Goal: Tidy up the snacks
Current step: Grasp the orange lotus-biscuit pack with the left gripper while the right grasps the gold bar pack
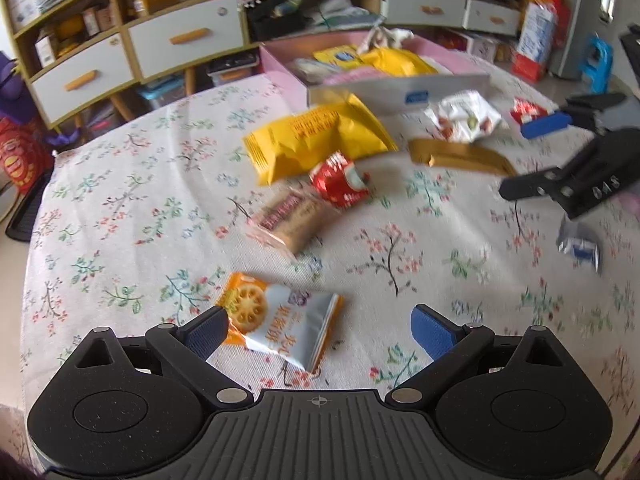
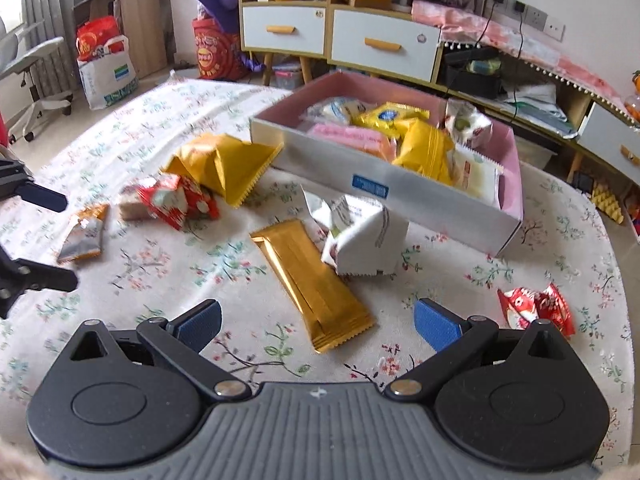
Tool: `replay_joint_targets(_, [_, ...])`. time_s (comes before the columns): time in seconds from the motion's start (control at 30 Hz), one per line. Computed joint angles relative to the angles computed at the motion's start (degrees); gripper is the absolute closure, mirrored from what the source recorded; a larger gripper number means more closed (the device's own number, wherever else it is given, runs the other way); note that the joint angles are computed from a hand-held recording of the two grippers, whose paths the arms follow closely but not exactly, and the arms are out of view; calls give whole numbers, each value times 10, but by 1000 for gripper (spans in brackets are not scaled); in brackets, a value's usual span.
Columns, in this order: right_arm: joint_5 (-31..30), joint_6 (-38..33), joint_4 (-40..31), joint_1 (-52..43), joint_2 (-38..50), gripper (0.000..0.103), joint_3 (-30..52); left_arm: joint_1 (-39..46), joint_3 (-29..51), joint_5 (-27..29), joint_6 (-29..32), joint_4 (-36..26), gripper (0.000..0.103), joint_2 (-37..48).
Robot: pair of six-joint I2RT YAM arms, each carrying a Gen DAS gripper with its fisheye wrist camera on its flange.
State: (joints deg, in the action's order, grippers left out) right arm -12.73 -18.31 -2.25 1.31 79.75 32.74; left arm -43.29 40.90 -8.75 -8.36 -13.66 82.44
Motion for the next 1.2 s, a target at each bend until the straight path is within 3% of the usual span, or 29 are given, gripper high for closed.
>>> replay_joint_targets(0.17, [26, 1, 23, 7, 40, 0, 2, 12, -8, 18, 16, 6, 4, 13])
replay_joint_targets(0.47, [-1, 33, 62, -3, 59, 0, -1, 47, -53, 69, 37, 43, 6, -20])
replay_joint_targets(0.9, [1, 29, 89, 15, 75, 0, 4, 57, -55, 60, 29, 56, 18, -21])
replay_joint_targets(1.2, [3, 27, 75, 30, 69, 7, 8, 59, -14, 58, -47, 38, 4, 15])
